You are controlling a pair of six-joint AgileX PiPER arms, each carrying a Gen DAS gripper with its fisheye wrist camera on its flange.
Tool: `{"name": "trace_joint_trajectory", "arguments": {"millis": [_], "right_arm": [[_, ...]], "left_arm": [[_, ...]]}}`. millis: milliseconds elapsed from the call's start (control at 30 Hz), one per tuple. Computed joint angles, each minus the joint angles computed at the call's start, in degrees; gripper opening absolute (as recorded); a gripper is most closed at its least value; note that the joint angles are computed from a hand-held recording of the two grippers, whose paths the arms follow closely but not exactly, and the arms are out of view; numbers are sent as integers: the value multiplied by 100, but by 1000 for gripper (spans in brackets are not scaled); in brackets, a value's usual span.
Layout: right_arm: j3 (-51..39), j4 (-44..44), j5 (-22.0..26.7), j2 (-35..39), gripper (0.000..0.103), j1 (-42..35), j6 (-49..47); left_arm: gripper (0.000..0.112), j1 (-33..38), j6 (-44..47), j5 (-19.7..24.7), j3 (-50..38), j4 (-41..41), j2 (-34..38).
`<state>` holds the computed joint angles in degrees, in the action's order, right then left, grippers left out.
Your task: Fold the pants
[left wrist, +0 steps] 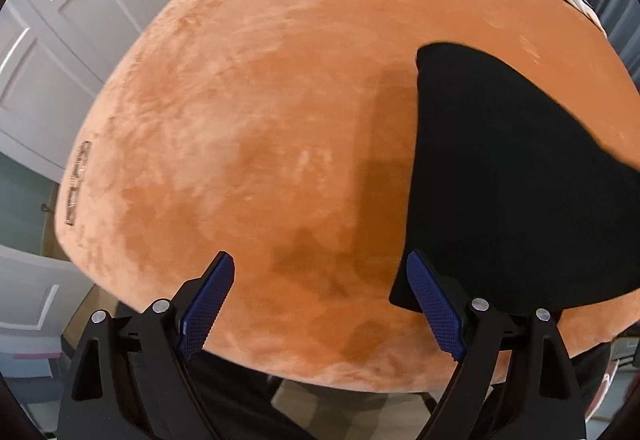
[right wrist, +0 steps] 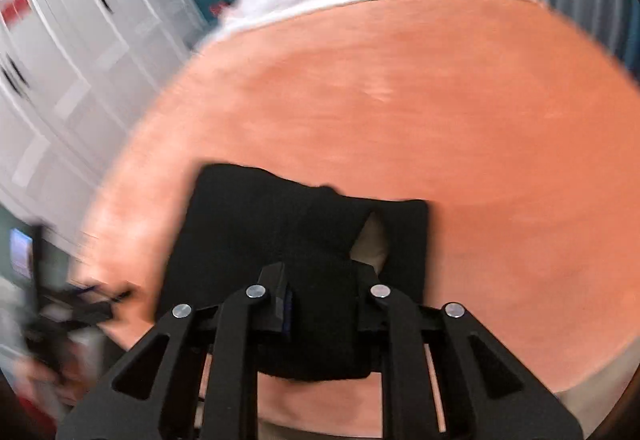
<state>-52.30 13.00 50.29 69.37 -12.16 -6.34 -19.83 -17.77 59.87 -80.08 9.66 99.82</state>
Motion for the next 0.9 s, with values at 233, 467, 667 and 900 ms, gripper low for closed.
{"name": "trace_joint_trajectory", "arguments": {"millis": [233, 467, 667, 900], "right_arm": [[780, 2141, 318, -67, 54, -1662, -1673], [1653, 2909, 1221, -404, 53, -2314, -2888], [2293, 3909, 690, 322, 39, -1336, -3269], [447, 1894, 734, -774, 9, -677, -1512]], "left_arm": [[86, -433, -219, 6, -121, 528, 161], [87, -316, -314, 54, -200, 796, 700], [87, -157, -424, 105, -176, 794, 765], [87, 73, -342, 114, -74, 726, 691]]}}
